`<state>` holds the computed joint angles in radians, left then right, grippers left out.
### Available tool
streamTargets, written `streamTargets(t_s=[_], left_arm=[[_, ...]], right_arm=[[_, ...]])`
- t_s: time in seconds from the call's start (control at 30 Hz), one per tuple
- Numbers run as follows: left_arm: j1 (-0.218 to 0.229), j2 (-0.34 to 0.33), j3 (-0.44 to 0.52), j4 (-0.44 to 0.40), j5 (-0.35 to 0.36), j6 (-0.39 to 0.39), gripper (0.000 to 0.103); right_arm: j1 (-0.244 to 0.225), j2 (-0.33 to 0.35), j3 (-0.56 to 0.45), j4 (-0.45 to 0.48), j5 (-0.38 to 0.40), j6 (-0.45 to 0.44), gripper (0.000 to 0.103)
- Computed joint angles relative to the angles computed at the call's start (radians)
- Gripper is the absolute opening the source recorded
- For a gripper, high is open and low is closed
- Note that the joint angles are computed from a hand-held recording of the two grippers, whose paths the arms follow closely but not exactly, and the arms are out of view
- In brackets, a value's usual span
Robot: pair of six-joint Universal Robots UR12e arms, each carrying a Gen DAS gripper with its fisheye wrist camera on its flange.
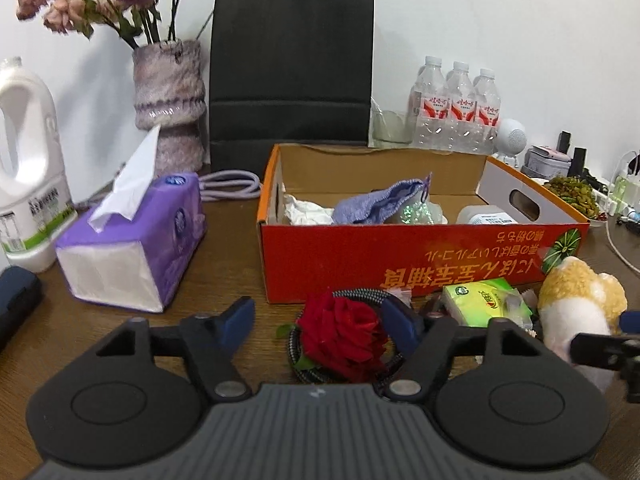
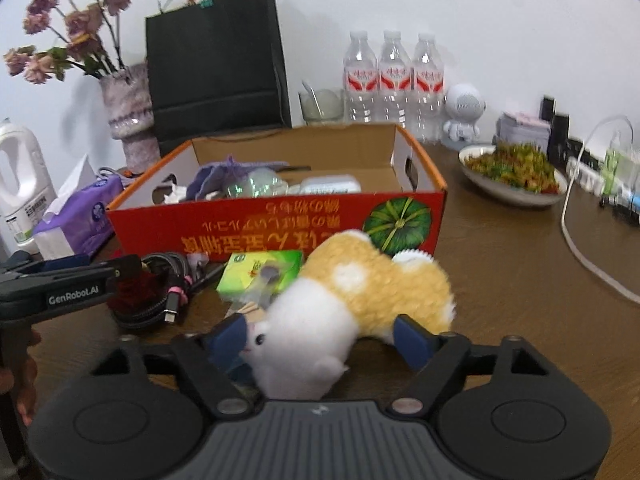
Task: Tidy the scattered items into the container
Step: 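Grasp the red flower with the left tool while the right grasps the plush sheep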
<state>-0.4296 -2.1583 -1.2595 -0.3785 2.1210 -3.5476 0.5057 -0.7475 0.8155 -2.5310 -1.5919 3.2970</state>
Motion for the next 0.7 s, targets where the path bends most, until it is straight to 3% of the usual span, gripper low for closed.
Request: streamTargets(t_s=[0.1, 0.23, 0.27, 0.37, 0.43, 0.7], left_arm=[[0.008, 0.002, -0.004, -0.006, -0.037, -0.013, 0.068], [0.017, 0.007, -0.015, -0.005, -0.104, -0.034, 0.058], [0.019, 0.007, -0.017, -0.002, -0.118, -0.036, 0.052], [0.017, 0.004, -0.017, 0.007, -0.118, -0.020, 0.048], [0.017, 0.005, -0.022, 0.016, -0.121, -0.020, 0.047], [0.015, 0.020, -0.055, 0.090, -0.121, -0.079, 0.041]], right_arm=[[0.007, 0.020, -0.037, 0.038, -0.018, 0.031, 0.066], [0.006, 0.033, -0.062, 0.081, -0.008, 0.077, 0.066], [0.004, 0.035, -0.065, 0.086, 0.004, 0.094, 0.066], [-0.001, 0.042, -0.075, 0.095, 0.028, 0.124, 0.063], [-0.007, 0.041, -0.066, 0.085, 0.057, 0.143, 0.056], [-0.017, 0.011, 0.006, -0.008, 0.081, 0.138, 0.053]])
